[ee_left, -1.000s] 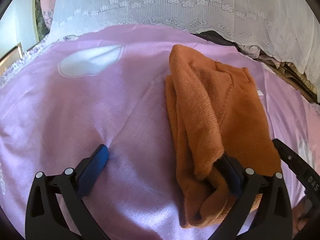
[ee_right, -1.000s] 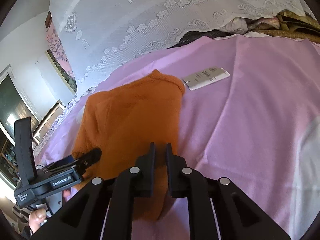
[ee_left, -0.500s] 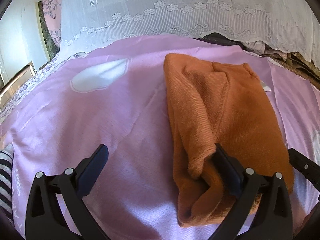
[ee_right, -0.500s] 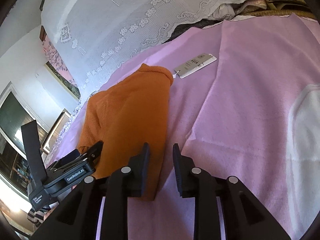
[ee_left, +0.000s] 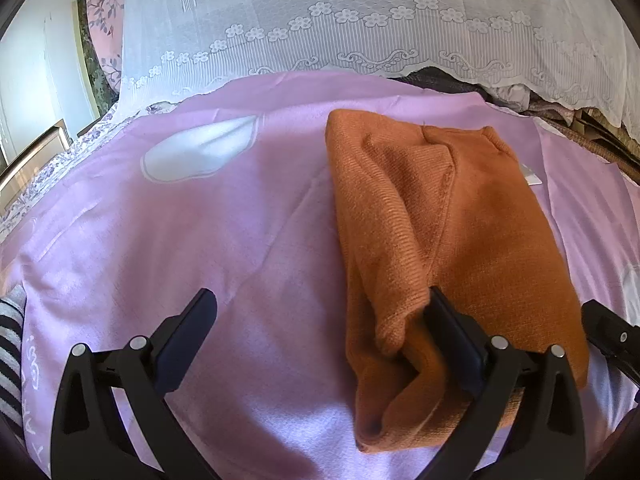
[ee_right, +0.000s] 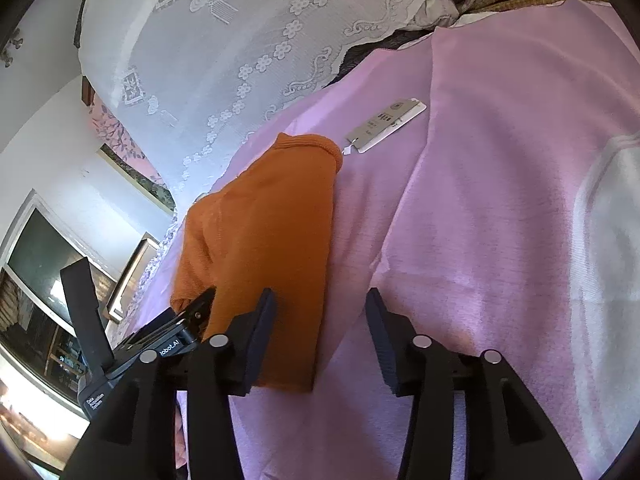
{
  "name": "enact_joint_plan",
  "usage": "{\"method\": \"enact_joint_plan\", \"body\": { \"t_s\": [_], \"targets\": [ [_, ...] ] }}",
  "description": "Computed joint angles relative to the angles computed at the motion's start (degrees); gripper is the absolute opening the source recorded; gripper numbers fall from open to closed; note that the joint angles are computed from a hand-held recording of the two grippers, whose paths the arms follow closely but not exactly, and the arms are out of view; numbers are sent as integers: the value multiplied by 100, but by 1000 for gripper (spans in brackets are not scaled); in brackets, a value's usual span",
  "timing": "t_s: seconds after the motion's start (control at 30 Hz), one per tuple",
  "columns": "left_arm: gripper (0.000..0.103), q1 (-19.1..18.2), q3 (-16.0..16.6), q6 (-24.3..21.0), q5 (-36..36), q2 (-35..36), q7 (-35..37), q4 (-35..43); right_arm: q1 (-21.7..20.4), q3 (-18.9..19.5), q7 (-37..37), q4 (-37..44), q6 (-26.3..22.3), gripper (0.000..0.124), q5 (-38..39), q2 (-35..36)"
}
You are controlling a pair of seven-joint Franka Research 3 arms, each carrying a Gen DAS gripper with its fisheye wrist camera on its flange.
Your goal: Fold small clothes
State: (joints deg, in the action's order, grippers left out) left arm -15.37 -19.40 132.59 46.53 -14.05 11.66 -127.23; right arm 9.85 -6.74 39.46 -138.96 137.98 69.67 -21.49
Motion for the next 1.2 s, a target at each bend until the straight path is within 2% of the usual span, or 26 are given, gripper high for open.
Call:
{"method": "enact_joint_plan", "body": {
  "t_s": [0.2, 0.3, 0.33, 0.4, 0.47, 0.6, 0.67, 0.77, 1.0, 1.2],
  "targets": [
    [99, -8, 9, -4, -26, -1, 26, 9, 5, -9, -27, 31, -81, 55, 5, 18],
    [99, -24, 89, 198, -207, -80, 88, -81, 12, 4, -64, 65, -115, 60, 2, 41],
    [99, -34, 156, 399, -370, -140, 124, -165, 15, 10, -77, 77, -123, 62, -3, 50],
    [99, -82, 454, 1246, -1025, -335, 353, -520, 19, 20, -88, 95, -140, 64, -16, 60],
    [99, -96, 619, 1904, -1542, -451, 616, -784, 23, 19, -106, 101, -168, 66, -8, 66],
    [99, -187, 694, 2617, -2164, -447, 1385, -949, 22, 4, -103, 170, -276, 68, 43, 142],
    [99, -159, 570, 2646, -2251, -352, 1705, -853, 14, 12, -108, 196, -309, 70, 69, 173],
    [99, -22, 348, 2412, -2159, -220, 1820, -673, 19, 39, -109, 296, -354, 71, 114, 284],
    [99, -81, 601, 3098, -2898, -209, 2259, -870, 6, 100, -66, 715, -610, 69, 405, 745],
    [99, -7, 504, 3233, -2880, -107, 2520, -801, -20, 303, 62, 1292, -764, 69, 372, 1300]
  ]
}}
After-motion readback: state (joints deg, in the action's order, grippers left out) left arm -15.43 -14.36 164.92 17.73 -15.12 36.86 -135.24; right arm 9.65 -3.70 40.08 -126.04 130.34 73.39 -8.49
